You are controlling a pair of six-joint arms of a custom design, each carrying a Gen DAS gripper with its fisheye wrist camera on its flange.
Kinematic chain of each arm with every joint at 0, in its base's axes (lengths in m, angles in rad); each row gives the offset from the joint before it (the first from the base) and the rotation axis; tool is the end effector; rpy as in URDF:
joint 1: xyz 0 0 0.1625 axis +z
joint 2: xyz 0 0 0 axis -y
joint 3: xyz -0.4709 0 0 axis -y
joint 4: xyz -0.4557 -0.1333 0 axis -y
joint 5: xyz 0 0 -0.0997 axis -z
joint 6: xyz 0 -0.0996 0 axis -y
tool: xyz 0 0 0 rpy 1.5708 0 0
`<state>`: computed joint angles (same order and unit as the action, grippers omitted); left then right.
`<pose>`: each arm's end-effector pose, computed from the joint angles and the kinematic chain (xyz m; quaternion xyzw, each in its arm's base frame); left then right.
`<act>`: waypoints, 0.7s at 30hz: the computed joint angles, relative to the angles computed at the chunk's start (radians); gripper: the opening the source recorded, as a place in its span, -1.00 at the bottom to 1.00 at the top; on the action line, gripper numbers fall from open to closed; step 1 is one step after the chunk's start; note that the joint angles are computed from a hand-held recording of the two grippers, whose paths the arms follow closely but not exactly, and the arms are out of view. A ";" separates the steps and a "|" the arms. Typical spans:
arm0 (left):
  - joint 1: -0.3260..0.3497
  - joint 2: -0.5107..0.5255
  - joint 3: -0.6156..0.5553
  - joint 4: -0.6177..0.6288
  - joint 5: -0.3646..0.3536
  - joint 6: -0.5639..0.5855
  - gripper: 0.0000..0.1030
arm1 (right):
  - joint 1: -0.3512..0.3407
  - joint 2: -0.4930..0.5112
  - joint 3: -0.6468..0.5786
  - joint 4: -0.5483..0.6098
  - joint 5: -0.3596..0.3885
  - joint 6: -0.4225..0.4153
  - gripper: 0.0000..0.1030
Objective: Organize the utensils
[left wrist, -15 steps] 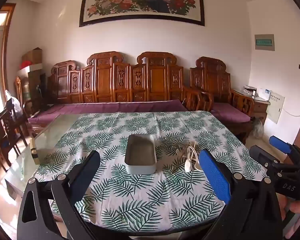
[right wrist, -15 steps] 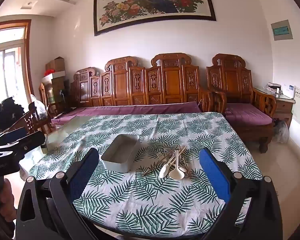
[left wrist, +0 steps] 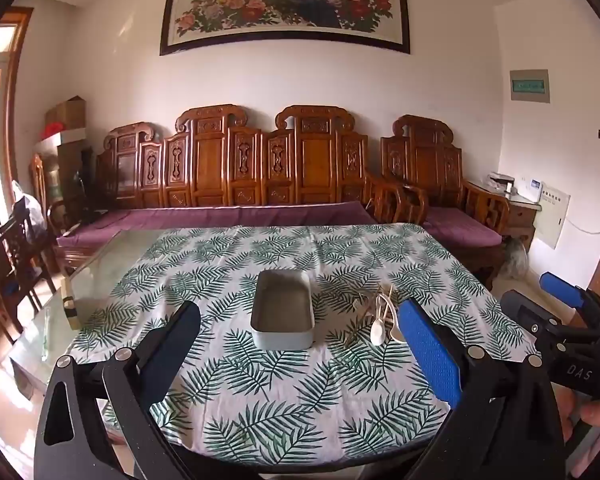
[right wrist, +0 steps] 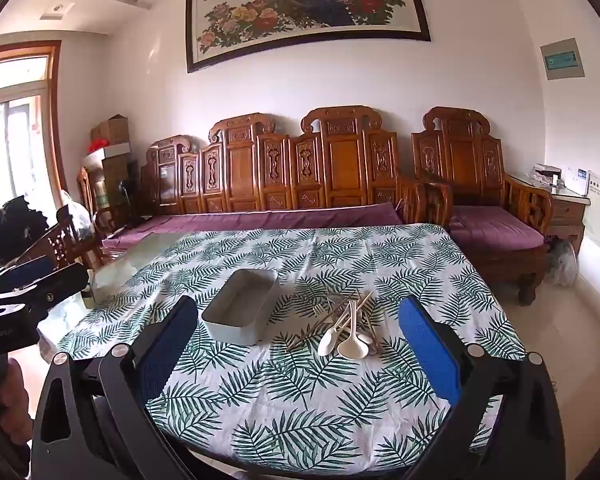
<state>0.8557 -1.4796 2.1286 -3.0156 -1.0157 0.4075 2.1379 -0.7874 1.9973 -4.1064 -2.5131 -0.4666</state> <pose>-0.2113 -0.5266 0.3680 0.3820 0.8071 -0.4070 0.1925 0.3529 -0.4560 0.1523 0.1042 -0.7486 0.5656 0.3298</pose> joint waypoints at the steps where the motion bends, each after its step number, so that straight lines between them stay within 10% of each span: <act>1: 0.000 0.000 0.000 0.001 -0.001 0.000 0.86 | 0.000 0.001 0.000 0.000 0.000 -0.001 0.95; 21: 0.007 0.005 -0.003 -0.008 -0.008 0.008 0.86 | -0.008 -0.001 0.002 0.001 0.008 0.003 0.95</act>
<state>0.8625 -1.4747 2.1256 -3.0232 -1.0235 0.4151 2.1298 -0.7882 1.9994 -4.1055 -2.5055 -0.4633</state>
